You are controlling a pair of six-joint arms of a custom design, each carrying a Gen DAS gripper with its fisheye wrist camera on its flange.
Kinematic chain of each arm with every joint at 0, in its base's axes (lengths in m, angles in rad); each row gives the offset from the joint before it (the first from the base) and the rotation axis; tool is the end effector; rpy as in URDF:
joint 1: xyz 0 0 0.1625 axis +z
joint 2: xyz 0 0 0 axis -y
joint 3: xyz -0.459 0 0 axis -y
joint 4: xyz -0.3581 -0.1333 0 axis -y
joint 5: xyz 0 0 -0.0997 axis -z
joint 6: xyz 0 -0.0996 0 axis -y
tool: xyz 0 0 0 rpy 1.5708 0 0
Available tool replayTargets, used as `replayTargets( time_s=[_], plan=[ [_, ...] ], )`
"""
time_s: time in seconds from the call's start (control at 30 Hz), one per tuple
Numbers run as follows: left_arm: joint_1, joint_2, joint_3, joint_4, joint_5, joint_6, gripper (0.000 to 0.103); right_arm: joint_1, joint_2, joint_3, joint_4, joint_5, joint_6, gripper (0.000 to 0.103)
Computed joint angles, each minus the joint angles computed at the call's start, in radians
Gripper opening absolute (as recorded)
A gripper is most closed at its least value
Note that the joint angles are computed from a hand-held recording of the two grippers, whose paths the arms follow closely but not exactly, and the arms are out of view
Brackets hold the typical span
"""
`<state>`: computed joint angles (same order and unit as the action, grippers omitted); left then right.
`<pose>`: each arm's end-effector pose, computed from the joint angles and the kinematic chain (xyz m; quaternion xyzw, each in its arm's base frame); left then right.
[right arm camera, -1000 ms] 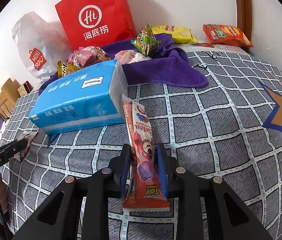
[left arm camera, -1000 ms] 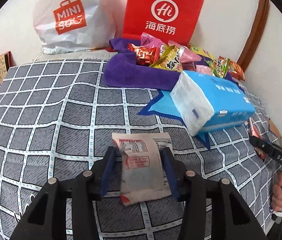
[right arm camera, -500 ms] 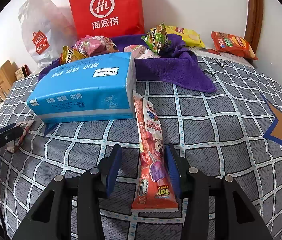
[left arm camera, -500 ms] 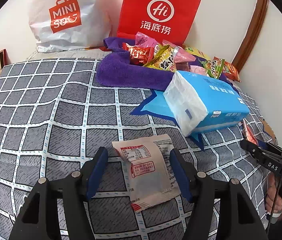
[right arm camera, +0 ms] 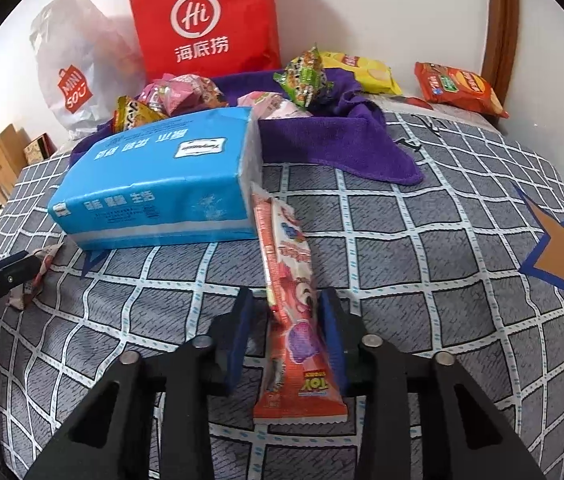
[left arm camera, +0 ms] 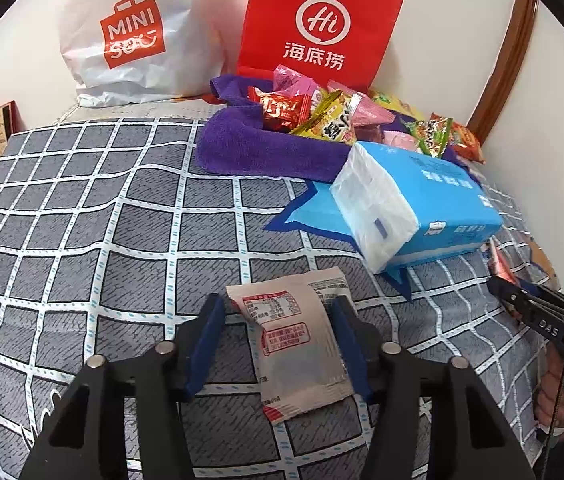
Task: Organize snacks
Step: 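Carry pink candy stick in right and white packet in left over the towel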
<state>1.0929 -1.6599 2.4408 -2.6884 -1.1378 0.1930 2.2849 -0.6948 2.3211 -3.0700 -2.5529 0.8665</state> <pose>0.0003 -0.3802 0.3152 0.2830 0.9210 -0.1921 0.1864 0.3162 -0.2878 0.0313 -0.0371 -0.8798 0.2950 0.3709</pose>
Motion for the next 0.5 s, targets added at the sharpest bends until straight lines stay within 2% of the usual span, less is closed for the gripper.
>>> replayTargets(
  time_s=[0.13,0.27,0.37,0.5],
  plan=[
    [0.007,-0.006,-0.002,-0.001,-0.012,0.000,0.039,-0.004,-0.006,0.016,-0.027,0.000,0.015,0.023],
    [-0.025,-0.040,0.011,0.035,0.022,-0.006,0.035,-0.002,-0.010,0.015,-0.014,-0.004,0.032,0.021],
    [-0.046,-0.074,0.008,0.087,0.034,-0.027,0.033,0.010,-0.034,0.001,0.092,-0.014,0.106,0.020],
    [-0.075,-0.110,0.002,0.125,0.047,-0.041,0.033,0.040,-0.069,0.012,0.081,-0.019,0.121,0.020]
  ],
)
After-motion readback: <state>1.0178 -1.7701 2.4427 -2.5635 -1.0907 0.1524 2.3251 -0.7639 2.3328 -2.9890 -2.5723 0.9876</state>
